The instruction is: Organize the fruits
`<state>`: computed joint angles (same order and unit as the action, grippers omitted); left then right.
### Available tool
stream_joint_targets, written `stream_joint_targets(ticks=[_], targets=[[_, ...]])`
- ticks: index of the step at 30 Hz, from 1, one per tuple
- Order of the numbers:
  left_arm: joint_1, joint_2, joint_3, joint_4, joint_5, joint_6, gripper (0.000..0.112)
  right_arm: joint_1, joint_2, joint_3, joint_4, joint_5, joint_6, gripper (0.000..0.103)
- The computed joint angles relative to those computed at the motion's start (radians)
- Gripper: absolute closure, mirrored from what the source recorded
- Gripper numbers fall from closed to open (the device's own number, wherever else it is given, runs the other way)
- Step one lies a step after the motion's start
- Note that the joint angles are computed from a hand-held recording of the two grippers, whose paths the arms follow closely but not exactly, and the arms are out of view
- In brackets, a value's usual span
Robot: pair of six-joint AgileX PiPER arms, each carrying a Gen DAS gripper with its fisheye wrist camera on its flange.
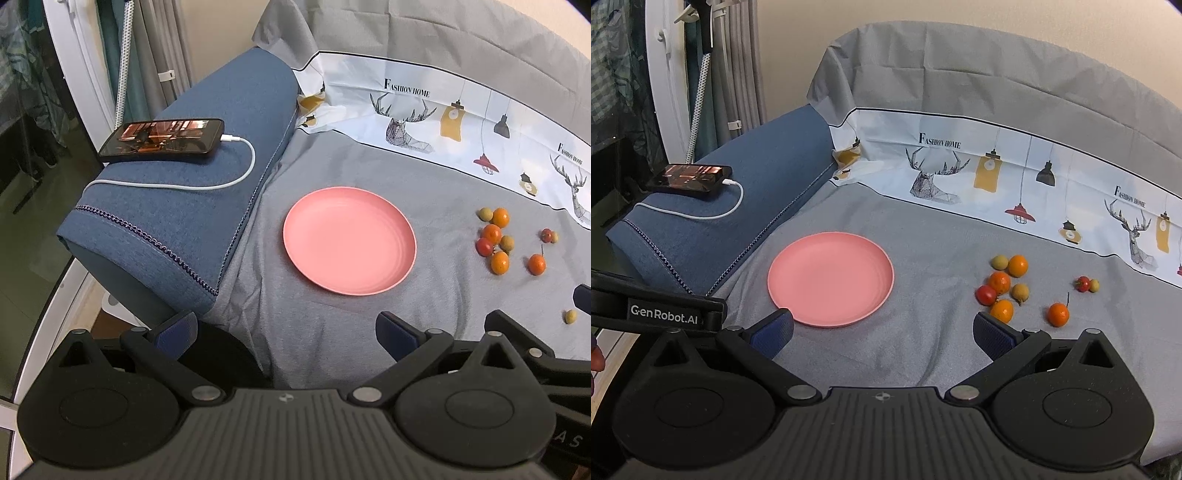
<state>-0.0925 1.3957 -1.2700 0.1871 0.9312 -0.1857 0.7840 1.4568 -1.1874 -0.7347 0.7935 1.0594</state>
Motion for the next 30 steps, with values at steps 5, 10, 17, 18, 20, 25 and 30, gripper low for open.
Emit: stream_joint_targets(ticks=[5, 10, 17, 18, 20, 25, 30], targets=[[-0.009, 0.004, -0.002, 0.012, 0.005, -0.01, 0.01, -0.014, -0.004, -0.012, 0.055, 0.002, -0.041, 0.001], [-0.02, 0.009, -0.005, 0.022, 0.011, -0.014, 0.01, -0.021, -0.008, -0.003, 0.062, -0.002, -0.043, 0.001], [-0.065, 0.019, -0.012, 0.062, 0.027, -0.037, 0.01, -0.056, -0.033, 0.044, 0.049, -0.048, 0.01, 0.001], [-0.074, 0.022, -0.016, 0.069, 0.03, -0.044, 0.01, -0.062, -0.038, 0.054, 0.048, -0.056, 0.019, 0.001], [-0.089, 0.028, -0.023, 0.081, 0.035, -0.053, 0.01, -0.076, -0.05, 0.075, 0.039, -0.077, 0.036, 0.001], [-0.143, 0.048, -0.043, 0.126, 0.052, -0.083, 0.009, -0.131, -0.092, 0.145, 0.005, -0.142, 0.089, 0.001], [-0.217, 0.082, -0.069, 0.184, 0.075, -0.123, 0.009, -0.215, -0.13, 0.214, 0.014, -0.17, 0.115, 0.001]])
